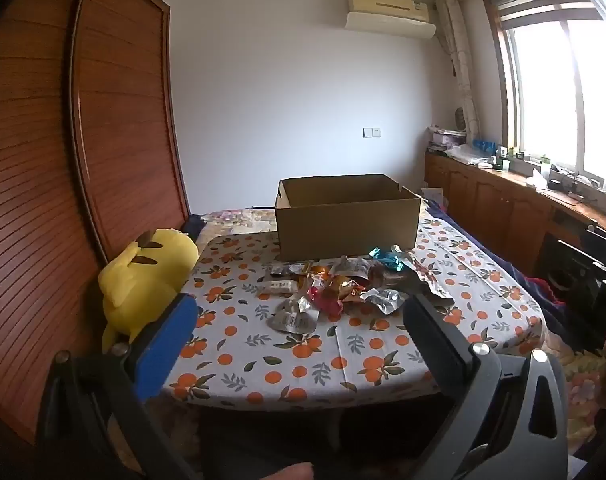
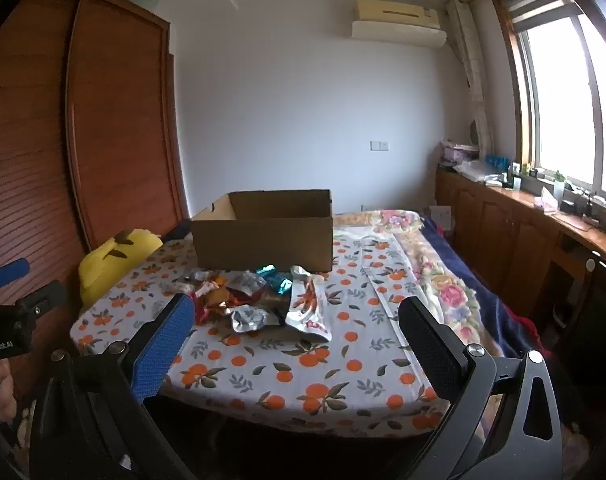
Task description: Organize snacks
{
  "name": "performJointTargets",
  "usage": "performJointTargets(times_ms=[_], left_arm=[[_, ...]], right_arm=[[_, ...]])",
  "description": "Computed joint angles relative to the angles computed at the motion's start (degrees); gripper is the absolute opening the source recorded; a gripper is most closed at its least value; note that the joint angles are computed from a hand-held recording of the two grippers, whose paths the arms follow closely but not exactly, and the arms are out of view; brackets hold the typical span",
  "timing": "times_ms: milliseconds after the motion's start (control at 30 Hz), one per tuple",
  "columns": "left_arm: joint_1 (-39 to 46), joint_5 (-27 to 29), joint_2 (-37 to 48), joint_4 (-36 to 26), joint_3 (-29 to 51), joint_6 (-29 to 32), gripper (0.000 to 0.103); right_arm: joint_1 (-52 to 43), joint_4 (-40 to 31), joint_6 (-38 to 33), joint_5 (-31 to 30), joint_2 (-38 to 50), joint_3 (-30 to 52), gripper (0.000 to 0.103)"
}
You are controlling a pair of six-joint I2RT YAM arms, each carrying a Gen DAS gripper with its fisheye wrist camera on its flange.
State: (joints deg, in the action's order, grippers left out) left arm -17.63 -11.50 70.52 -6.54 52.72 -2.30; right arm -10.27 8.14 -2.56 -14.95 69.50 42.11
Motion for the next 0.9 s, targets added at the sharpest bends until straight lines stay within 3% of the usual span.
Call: performJointTargets(times_ms=[900], left_arm=[[-0.22,-0.52,-1.36,0.46,-0.78,0.91,0.103]], right_arm=[[0.31,0.69,-0.29,0.78,0.34,-0.46,0.103]])
